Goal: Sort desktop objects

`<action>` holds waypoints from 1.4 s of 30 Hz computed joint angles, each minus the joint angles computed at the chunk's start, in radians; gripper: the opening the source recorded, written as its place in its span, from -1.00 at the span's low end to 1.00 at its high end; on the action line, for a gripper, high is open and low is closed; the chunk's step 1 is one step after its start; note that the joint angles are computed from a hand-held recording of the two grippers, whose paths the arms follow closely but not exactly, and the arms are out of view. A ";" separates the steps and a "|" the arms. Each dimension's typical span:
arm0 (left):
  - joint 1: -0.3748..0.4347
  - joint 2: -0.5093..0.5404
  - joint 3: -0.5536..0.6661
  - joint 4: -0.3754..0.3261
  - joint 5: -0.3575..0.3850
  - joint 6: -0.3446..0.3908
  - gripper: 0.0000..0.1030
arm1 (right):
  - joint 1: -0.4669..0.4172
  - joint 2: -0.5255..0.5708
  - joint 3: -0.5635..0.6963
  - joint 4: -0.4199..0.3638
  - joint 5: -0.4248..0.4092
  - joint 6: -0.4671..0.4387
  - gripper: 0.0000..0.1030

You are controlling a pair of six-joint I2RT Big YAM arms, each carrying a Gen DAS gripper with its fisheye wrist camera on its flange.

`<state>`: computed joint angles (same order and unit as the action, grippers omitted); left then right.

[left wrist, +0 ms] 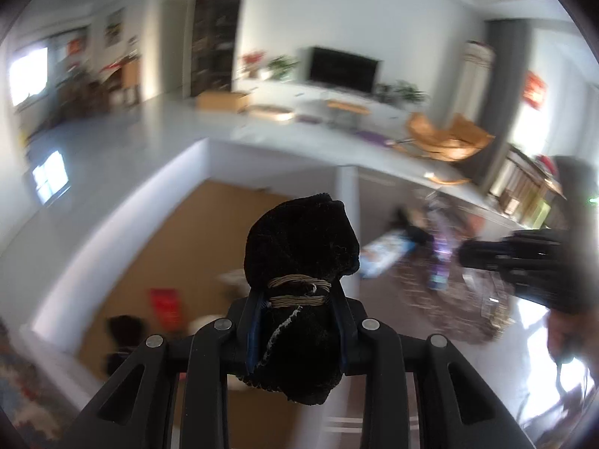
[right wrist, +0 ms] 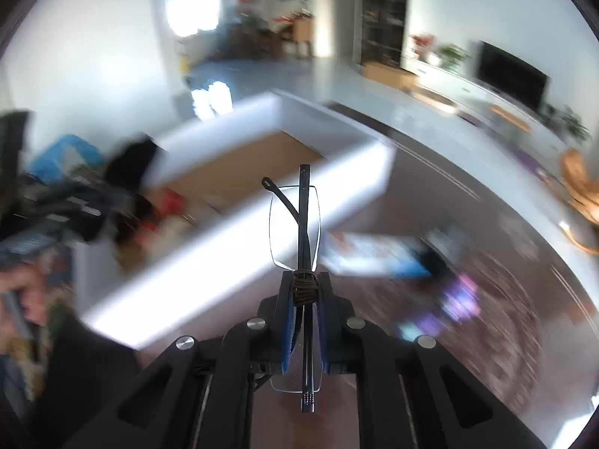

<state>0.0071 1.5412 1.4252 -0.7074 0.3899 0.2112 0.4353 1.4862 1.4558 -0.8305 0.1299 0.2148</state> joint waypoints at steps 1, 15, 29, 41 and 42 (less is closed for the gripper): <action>0.018 0.037 0.037 -0.027 -0.034 0.008 -0.42 | 0.021 0.043 0.056 0.005 -0.023 0.003 -0.77; 0.117 0.211 0.136 -0.135 -0.208 -0.044 0.49 | 0.187 0.443 0.398 -0.065 -0.284 0.006 0.70; -0.121 -0.106 -0.124 0.054 -0.039 -0.031 0.80 | 0.076 -0.186 -0.387 0.391 0.099 0.157 0.92; -0.455 0.057 -0.263 0.152 -0.260 -0.004 0.95 | -0.118 -0.604 -0.840 0.074 0.253 0.310 0.95; -0.458 0.089 -0.251 0.161 -0.271 -0.027 0.95 | -0.103 -0.571 -0.841 0.088 0.266 0.321 0.95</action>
